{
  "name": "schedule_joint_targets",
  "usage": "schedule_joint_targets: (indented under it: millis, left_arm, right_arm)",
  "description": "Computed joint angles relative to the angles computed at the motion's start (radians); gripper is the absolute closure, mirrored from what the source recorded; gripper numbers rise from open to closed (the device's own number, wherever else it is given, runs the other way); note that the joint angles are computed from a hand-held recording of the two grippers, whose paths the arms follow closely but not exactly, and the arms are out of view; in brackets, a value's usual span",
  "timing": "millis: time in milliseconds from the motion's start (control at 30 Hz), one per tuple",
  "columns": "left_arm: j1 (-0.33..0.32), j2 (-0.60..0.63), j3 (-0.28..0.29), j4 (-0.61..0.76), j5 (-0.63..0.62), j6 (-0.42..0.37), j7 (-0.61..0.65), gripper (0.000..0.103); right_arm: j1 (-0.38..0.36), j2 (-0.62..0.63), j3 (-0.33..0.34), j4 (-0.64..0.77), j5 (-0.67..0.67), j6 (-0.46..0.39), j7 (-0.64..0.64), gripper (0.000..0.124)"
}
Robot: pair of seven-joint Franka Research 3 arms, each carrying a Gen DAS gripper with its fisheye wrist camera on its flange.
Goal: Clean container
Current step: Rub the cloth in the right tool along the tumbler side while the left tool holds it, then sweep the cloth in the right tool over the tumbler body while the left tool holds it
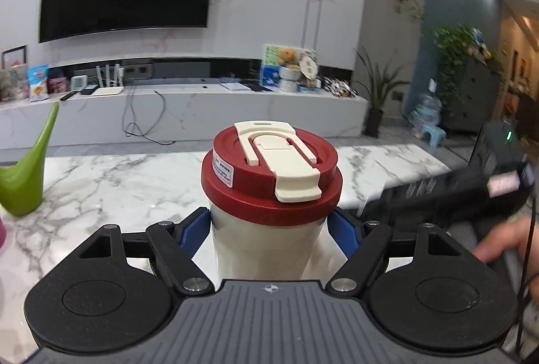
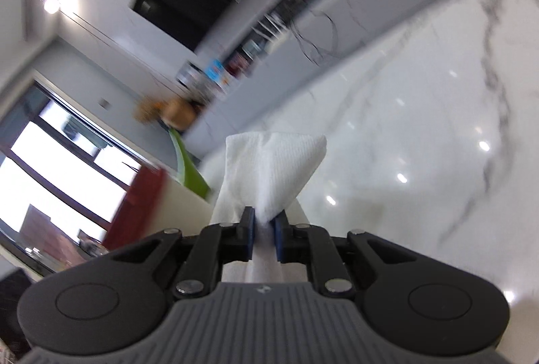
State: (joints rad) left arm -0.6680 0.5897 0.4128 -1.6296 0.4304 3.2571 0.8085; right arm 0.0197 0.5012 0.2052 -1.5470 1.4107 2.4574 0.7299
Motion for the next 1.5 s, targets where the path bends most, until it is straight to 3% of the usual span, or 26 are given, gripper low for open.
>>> schedule_joint_targets:
  millis: [133, 467, 767, 1033, 1233, 1367, 1500]
  left_arm:
    - [0.067, -0.01, -0.08, 0.004, 0.017, -0.002, 0.044, 0.028]
    - [0.042, -0.011, -0.056, -0.014, -0.016, 0.013, 0.056, 0.028]
    - [0.035, -0.021, -0.051, -0.022, -0.038, 0.009, 0.061, 0.028]
    - [-0.009, -0.01, 0.003, -0.023, -0.051, 0.014, 0.045, 0.027]
    - [-0.307, 0.087, 0.344, -0.033, -0.156, 0.012, -0.079, 0.027]
    - [-0.513, 0.221, 0.588, -0.025, -0.232, -0.05, -0.21, 0.025]
    - [-0.56, 0.276, 0.656, -0.002, -0.215, -0.088, -0.301, 0.025]
  right_arm:
    - [-0.054, -0.004, 0.026, 0.0, 0.136, -0.103, -0.101, 0.108]
    - [-0.026, -0.018, -0.006, -0.025, 0.119, -0.148, -0.084, 0.108]
    - [0.028, 0.005, -0.031, -0.014, -0.075, -0.077, 0.075, 0.108]
    - [0.061, 0.039, -0.03, -0.014, -0.258, -0.013, 0.221, 0.108]
    - [0.063, 0.051, -0.018, -0.012, -0.327, 0.011, 0.283, 0.107]
    - [0.063, 0.065, -0.007, 0.006, -0.347, 0.02, 0.303, 0.107]
    - [0.06, 0.07, 0.001, 0.009, -0.354, 0.028, 0.31, 0.107]
